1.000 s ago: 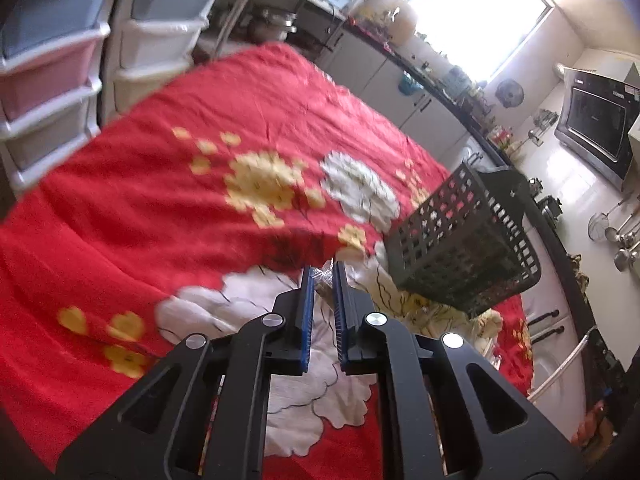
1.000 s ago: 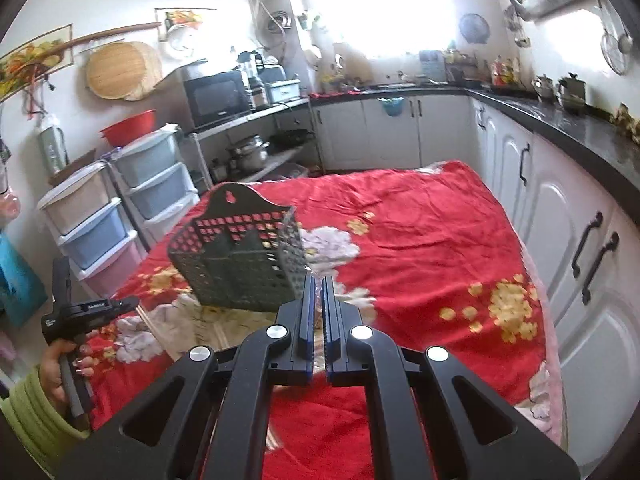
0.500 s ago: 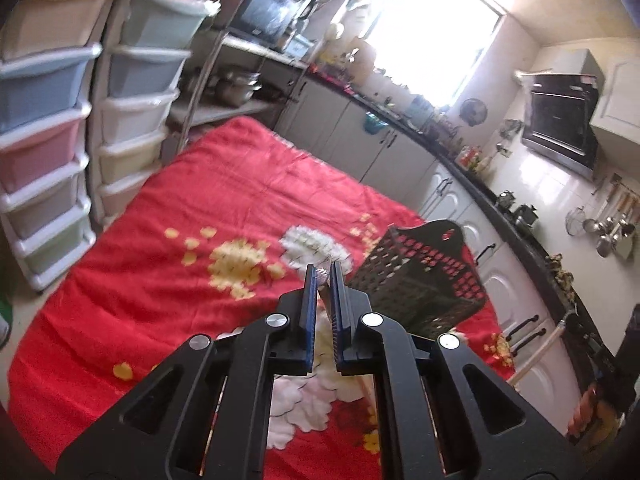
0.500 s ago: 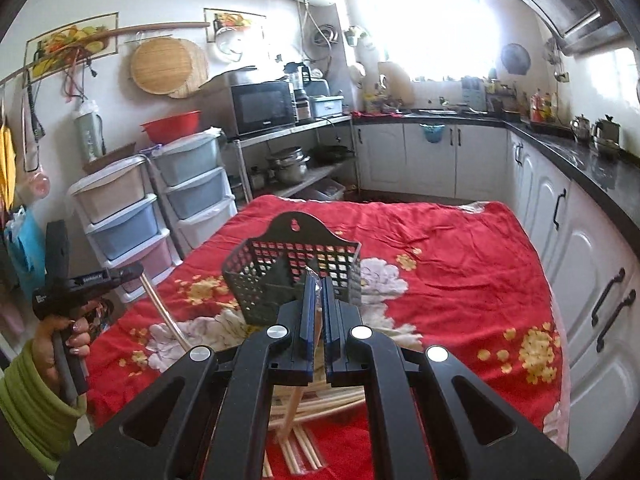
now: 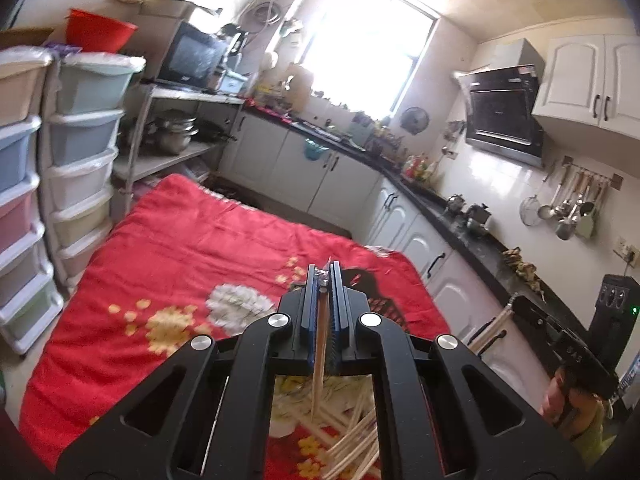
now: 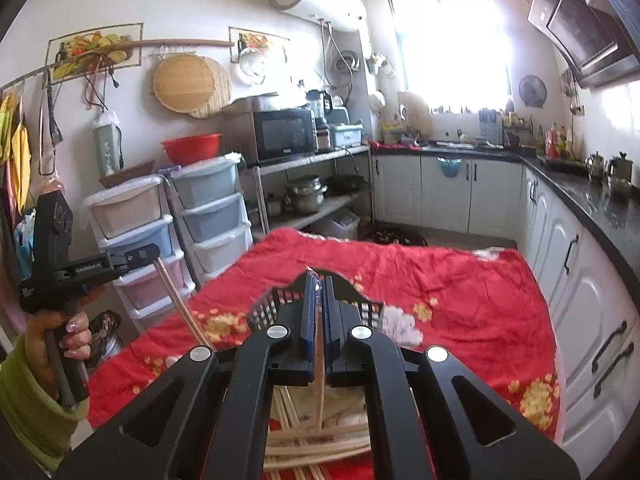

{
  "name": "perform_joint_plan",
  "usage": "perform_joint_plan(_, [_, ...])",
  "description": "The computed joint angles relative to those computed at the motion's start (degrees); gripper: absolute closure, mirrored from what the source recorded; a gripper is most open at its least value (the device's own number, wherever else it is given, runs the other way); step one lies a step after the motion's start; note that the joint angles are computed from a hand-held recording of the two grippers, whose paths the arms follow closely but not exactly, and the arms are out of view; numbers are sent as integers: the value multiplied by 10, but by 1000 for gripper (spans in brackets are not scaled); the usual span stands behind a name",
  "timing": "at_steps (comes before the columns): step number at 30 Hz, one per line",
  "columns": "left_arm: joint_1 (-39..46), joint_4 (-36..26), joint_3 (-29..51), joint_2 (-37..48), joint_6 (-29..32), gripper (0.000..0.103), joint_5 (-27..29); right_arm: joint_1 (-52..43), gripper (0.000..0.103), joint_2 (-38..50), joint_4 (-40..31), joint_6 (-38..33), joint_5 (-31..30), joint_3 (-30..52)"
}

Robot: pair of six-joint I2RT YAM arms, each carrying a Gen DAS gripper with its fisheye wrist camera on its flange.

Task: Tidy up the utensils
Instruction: 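Lift the held chopsticks upright with both tools over the green holder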

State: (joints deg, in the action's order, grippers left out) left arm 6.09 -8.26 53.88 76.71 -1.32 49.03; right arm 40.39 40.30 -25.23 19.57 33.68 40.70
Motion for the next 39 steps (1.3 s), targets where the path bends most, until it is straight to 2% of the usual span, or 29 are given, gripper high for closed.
perform_joint_plan(12, [-76,41,57,-10,-67,100,-38,-66,100,48,53,-55,-51,54])
perform_joint_plan(17, [-104,62,90,2,-95,100,-70,-119,100,77,69,-72,-101,86])
perform_joint_plan(26, [-126,74,125,22,-105,100,-114,-180,100,115,98,-78,-151,119])
perform_joint_plan(34, [-137,82,140,53,-98,100,-159,-206,100,125,141,-94,-163,119])
perform_joint_plan(39, [-145,111,116,60,-88,100,-179,-212,100,127,175,-101,-162,96])
